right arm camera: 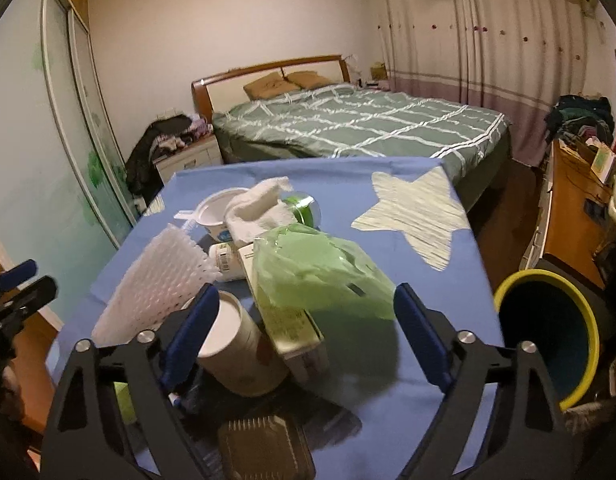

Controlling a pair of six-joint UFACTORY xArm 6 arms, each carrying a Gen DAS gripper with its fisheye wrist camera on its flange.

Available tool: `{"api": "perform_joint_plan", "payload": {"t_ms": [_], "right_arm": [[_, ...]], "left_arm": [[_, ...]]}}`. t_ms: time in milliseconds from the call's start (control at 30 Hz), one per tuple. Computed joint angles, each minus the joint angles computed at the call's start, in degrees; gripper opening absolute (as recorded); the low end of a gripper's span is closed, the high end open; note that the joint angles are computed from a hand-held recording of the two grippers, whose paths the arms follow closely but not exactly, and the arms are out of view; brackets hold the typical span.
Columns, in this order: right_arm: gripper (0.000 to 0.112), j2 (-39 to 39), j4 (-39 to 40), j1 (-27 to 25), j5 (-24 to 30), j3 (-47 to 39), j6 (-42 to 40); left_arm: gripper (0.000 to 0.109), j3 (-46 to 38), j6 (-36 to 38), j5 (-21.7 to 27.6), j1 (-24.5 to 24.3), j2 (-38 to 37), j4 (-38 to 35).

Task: Collect trash
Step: 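Reach the right tool to the green plastic bag and close on it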

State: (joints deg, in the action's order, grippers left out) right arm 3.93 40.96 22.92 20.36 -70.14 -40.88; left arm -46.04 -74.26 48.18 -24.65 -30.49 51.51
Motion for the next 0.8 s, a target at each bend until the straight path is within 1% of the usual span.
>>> {"api": "perform_joint_plan", "payload": {"t_ms": [200,267,333,400,433,467,500,567,600,633,800], "right_arm": [[0.082,7.06,-9.15,0.55,-0.30,-6.18,6.74],[0.078,8.45,-10.60,0.51,0.61,-7.59,7.75],[0.062,9.70,-11.81,0.39,1.71,-8.93,8.66],[0.057,10.69,-9.85,0.04,3.49,-10.37,7.61],[0.048,10.79,-9.09,-0.03,3.56,-10.53,7.08],[0.043,10.79,-8.46,-0.12,3.63,-10.65,6.47],[0.040,10.86,-7.77,-0.30,4.00,-10.94,6.07],[0.030,10.86,-6.40,-0.53,3.88,-11.27,5.20],[0.021,10.85,-6.24,-0.57,3.44,-11.33,5.07],[0.014,10.70,-5.43,-0.78,3.13,-11.39,4.60],[0.009,9.47,-1.45,-2.15,1.83,-11.22,2.74]], "left_arm": [[0.099,0.13,1.37,-2.65,2.12,1.13,-1.25],[0.099,0.05,1.77,-3.54,2.90,1.64,-1.69],[0.099,0.01,2.12,-4.56,3.76,2.12,-2.07],[0.099,-0.16,2.35,-5.18,4.24,2.61,-2.31],[0.099,-0.28,2.43,-5.61,4.51,3.01,-2.36],[0.099,-0.39,2.58,-5.86,4.67,3.27,-2.47],[0.099,-0.44,2.70,-6.00,4.75,3.40,-2.59],[0.099,-0.30,2.84,-6.48,4.94,3.58,-2.66],[0.099,-0.38,2.79,-6.59,4.89,3.77,-2.58],[0.099,-0.66,2.87,-6.86,4.92,4.19,-2.55],[0.099,-1.36,3.26,-7.32,4.40,4.87,-2.16]]}}
